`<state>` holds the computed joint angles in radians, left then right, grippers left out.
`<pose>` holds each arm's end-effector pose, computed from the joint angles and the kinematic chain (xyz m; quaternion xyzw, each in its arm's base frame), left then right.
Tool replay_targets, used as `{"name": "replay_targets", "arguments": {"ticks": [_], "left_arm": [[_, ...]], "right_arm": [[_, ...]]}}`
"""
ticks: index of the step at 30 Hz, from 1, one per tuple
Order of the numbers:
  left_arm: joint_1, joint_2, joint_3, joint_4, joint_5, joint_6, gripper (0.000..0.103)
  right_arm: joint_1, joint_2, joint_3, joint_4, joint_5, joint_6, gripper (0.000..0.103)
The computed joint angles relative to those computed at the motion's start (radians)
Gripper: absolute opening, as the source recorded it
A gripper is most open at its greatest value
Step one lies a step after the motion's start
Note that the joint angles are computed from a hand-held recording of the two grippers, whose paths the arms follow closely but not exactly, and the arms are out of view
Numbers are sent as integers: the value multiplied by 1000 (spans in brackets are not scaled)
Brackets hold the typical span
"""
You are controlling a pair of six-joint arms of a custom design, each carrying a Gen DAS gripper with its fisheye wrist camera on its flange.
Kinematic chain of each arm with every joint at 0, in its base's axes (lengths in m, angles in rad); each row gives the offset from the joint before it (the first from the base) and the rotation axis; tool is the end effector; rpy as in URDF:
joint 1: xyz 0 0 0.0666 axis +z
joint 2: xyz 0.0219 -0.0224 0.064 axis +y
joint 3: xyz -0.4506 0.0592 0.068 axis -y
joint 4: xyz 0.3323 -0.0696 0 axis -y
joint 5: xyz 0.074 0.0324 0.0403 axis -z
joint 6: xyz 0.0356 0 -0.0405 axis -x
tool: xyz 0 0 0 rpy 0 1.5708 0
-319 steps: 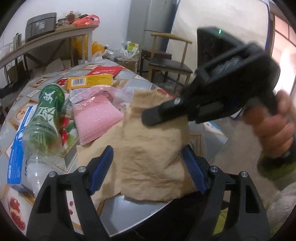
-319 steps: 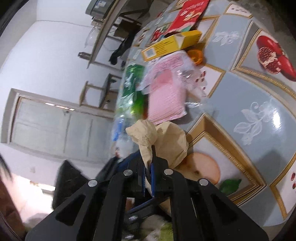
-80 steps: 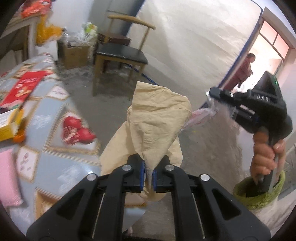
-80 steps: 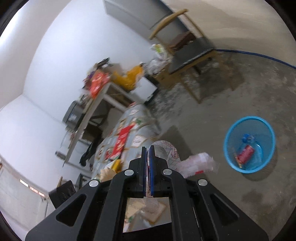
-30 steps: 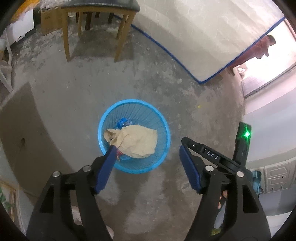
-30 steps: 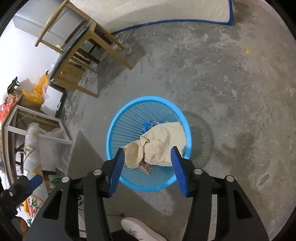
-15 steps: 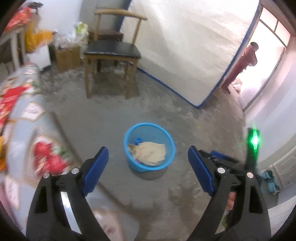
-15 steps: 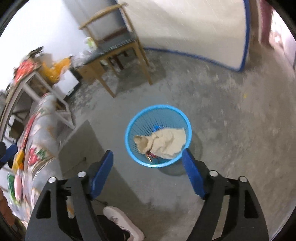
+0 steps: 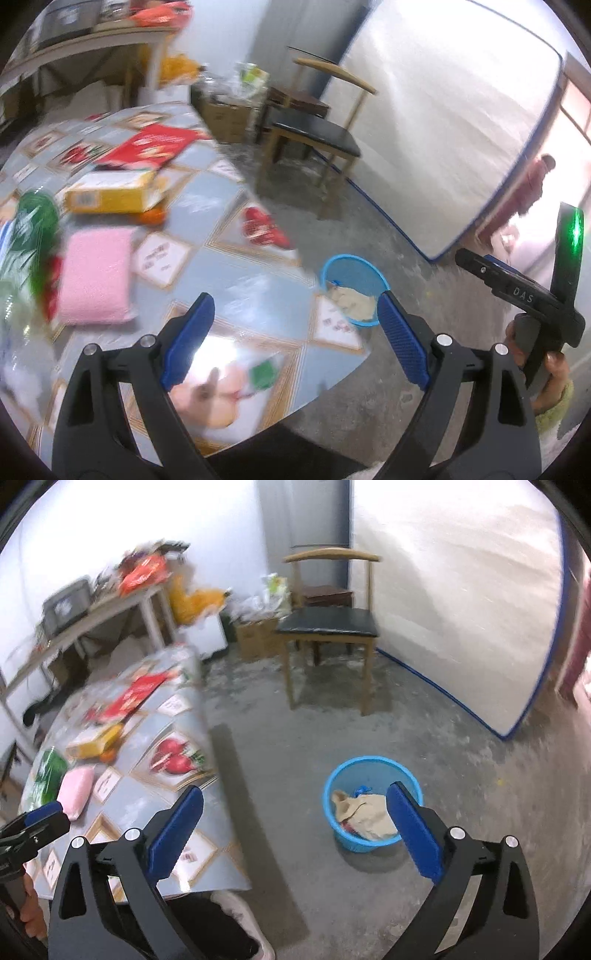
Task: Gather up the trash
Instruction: 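Turn both empty tools back toward the table, then lower the open right gripper around the pink mesh sponge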
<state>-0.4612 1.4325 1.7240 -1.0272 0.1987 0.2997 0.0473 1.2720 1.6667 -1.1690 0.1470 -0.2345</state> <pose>0.3782 -0.1962 0.6085 0.1135 0.9034 -0.2340 0.3410 0.3388 0.0104 0.6325 0.1143 0.9126 -0.0127 0.3924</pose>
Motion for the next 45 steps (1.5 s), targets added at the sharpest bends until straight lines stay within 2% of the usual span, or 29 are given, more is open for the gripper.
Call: {"name": "replay_targets", "arguments": {"ticks": [4, 7, 11, 13, 15, 18, 23, 28, 34, 42, 45], "left_arm": [[66, -67, -88, 34, -17, -1, 86], [124, -116, -149, 56, -23, -10, 86], [202, -173, -232, 100, -28, -8, 86], [237, -188, -258, 118, -14, -7, 86], [273, -201, -283, 143, 12, -7, 86], [309, -216, -317, 202, 59, -14, 86], [327, -229, -359, 273, 147, -33, 86], [320, -217, -367, 274, 148, -50, 86], [337, -238, -389, 283, 97, -77, 86], [400, -280, -407, 299, 47, -108, 86], [437, -292, -409, 316, -16, -113, 86]], "right_arm": [[135, 29, 35, -24, 8, 29, 97], [234, 53, 49, -13, 53, 28, 97], [312, 98, 77, 13, 45, 20, 97], [322, 130, 106, 14, 2, 17, 97], [322, 160, 137, 17, -82, 1, 97], [319, 216, 204, -23, -181, -37, 97], [314, 292, 278, -68, -321, -74, 96], [331, 391, 387, -138, -440, -71, 96], [385, 535, 551, -253, -421, -57, 96], [444, 639, 680, -323, -310, -71, 96], [459, 653, 702, -329, -272, -60, 96]]}}
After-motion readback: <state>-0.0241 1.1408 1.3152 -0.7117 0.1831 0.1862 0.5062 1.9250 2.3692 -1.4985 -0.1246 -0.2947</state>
